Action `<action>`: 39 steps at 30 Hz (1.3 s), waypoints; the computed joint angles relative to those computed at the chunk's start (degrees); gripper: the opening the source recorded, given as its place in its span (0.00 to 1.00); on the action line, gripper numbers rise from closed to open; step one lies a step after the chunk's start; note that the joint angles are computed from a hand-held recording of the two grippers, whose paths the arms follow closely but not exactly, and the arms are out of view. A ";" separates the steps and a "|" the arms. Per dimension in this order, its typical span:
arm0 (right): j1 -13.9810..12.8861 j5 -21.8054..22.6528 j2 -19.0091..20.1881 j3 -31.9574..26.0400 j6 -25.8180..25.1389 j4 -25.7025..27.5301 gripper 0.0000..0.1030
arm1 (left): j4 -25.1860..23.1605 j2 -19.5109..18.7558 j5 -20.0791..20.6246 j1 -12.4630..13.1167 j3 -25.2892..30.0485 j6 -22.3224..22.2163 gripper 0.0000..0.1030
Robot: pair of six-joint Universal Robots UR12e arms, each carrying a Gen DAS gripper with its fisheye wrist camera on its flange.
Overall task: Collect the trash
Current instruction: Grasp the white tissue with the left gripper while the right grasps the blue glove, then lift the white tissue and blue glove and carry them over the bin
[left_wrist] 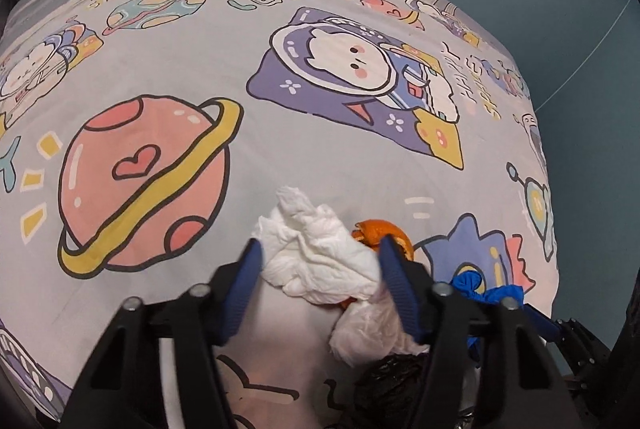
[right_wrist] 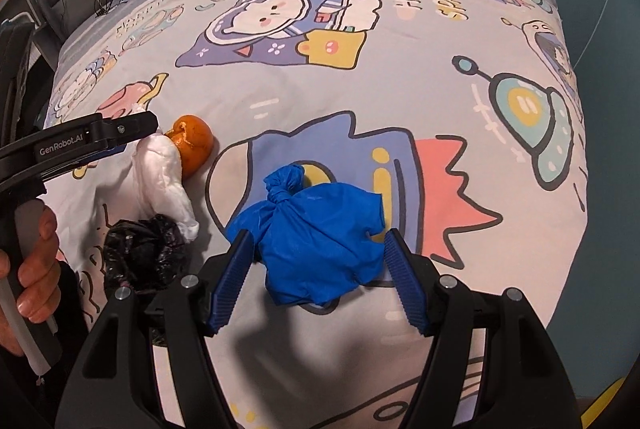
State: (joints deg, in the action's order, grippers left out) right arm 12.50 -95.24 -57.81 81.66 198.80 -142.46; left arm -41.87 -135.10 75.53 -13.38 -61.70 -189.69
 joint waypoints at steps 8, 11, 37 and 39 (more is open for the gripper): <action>0.53 -1.00 1.24 -2.01 -1.00 3.06 0.45 | 1.53 0.93 -0.55 -0.28 -1.45 2.50 0.08; 0.54 -0.75 1.39 -2.49 -0.42 4.11 0.30 | 2.33 1.85 -1.68 0.10 -2.92 2.62 0.06; 3.33 -3.08 -3.57 0.70 0.42 -0.05 0.14 | 12.38 10.41 -4.65 5.10 -14.64 -0.29 0.05; 3.59 -3.59 -4.25 1.33 0.43 -0.98 0.14 | 13.55 11.03 -4.44 5.46 -15.32 -0.53 0.05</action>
State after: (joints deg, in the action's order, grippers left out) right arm 16.09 -98.83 -62.06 82.99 199.24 -143.44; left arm -28.32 -124.07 71.09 -7.92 -77.02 -190.22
